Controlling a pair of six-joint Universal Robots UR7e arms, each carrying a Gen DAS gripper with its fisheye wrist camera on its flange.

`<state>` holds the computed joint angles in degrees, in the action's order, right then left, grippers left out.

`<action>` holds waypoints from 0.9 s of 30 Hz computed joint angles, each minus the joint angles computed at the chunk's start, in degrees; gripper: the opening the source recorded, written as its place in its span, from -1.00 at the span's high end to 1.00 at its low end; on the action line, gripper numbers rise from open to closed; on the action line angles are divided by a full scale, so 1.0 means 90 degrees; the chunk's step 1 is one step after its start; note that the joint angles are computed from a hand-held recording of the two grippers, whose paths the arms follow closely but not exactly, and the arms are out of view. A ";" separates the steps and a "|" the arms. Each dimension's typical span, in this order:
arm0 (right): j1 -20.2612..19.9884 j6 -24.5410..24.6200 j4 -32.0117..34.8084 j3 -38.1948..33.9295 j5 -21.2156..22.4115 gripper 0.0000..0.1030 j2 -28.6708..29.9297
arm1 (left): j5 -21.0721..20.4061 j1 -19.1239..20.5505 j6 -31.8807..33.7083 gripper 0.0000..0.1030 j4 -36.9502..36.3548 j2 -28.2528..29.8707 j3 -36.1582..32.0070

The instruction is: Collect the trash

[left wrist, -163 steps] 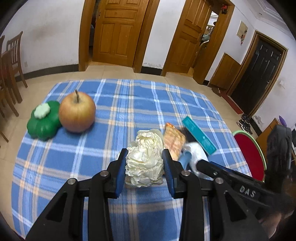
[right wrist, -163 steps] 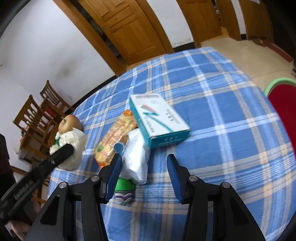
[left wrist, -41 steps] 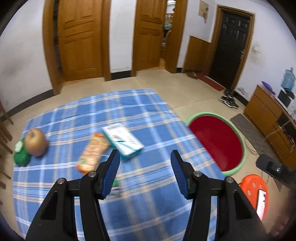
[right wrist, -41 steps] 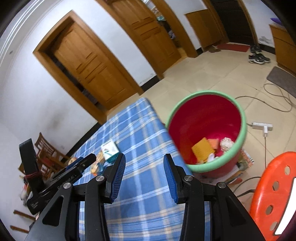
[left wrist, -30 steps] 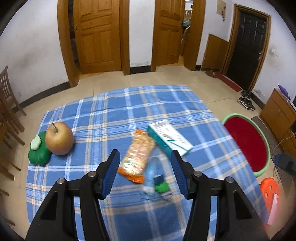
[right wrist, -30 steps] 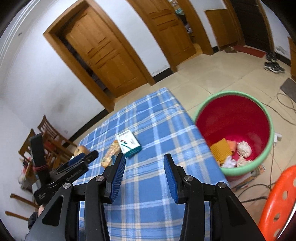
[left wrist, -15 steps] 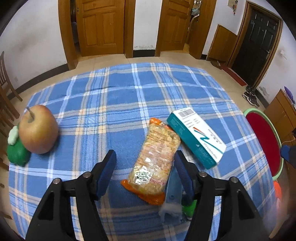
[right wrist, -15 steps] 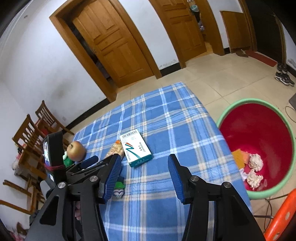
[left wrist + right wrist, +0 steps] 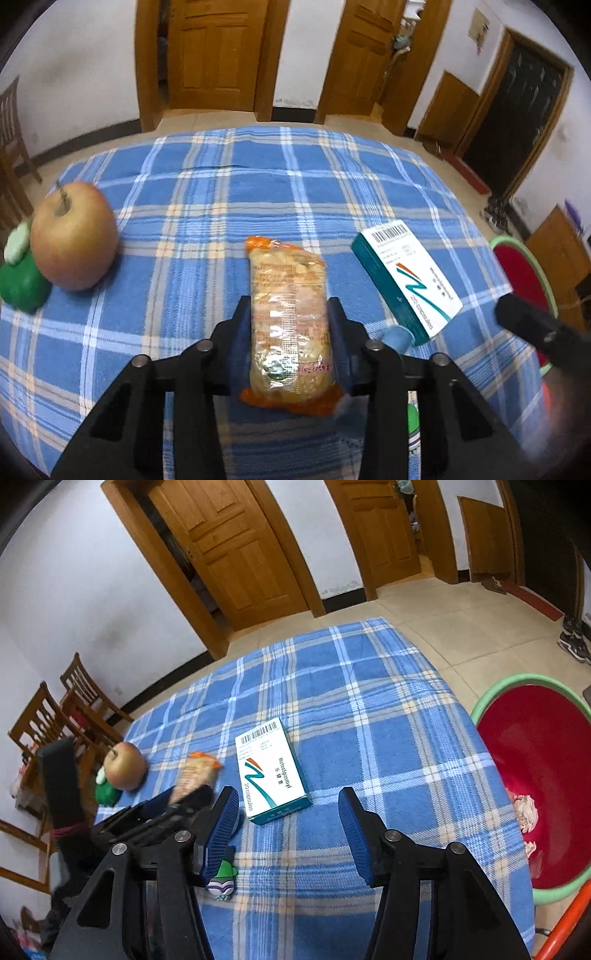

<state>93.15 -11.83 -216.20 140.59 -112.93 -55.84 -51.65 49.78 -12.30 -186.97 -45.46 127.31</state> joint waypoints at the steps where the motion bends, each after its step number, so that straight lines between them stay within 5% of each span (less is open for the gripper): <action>1: -0.0002 -0.0011 0.0015 -0.0029 -0.0014 -0.12 0.0038 | -0.0002 0.0021 -0.0036 0.24 -0.0049 -0.0040 0.0036; 21: 0.0314 -0.0658 0.0184 -0.0884 -0.0783 -0.24 0.1121 | 0.0236 0.0041 -0.0177 0.26 -0.0726 -0.0288 0.0361; 27: 0.0233 -0.0678 -0.0036 -0.0805 -0.0702 0.00 0.1144 | 0.0053 0.0062 -0.0117 0.26 -0.0950 -0.0359 0.0419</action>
